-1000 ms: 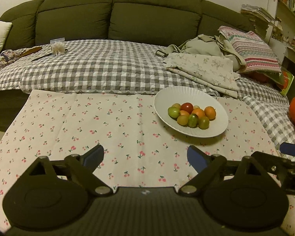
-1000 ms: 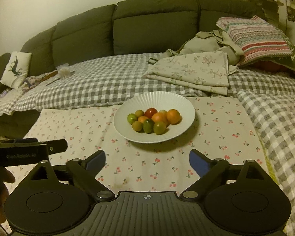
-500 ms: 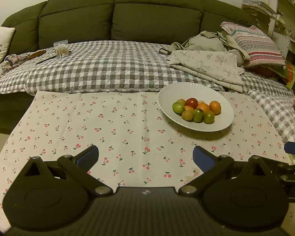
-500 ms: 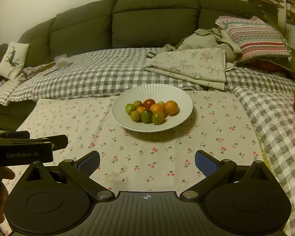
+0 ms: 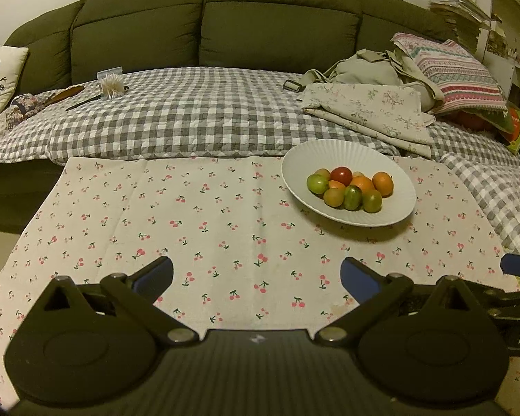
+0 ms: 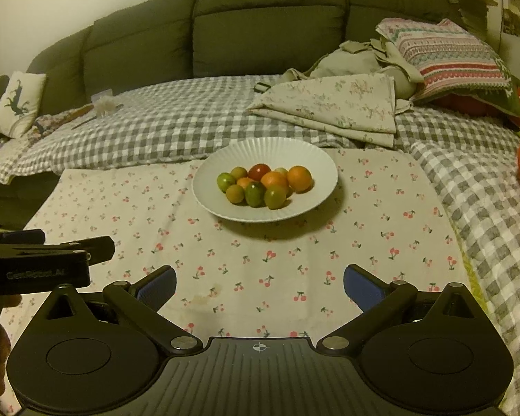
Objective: Organize fruits
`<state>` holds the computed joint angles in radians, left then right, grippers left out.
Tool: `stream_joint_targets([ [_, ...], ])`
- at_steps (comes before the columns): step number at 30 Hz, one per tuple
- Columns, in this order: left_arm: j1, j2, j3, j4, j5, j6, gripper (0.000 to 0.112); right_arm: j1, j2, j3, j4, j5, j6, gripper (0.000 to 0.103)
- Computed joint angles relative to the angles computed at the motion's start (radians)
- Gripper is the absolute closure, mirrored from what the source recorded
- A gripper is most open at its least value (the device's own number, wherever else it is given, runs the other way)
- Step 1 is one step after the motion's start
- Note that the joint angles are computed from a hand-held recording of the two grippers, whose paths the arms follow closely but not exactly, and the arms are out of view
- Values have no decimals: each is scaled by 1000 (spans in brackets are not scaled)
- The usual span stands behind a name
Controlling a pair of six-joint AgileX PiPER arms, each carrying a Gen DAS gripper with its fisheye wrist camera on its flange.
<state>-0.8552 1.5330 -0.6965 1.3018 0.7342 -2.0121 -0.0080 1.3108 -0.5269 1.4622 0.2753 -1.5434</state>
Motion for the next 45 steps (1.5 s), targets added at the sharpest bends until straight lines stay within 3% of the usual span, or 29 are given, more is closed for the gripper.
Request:
stream_joint_targets([
  [45,-11,17,-5,10,-11,19,10,2,10,4,38,-2,-47,0],
])
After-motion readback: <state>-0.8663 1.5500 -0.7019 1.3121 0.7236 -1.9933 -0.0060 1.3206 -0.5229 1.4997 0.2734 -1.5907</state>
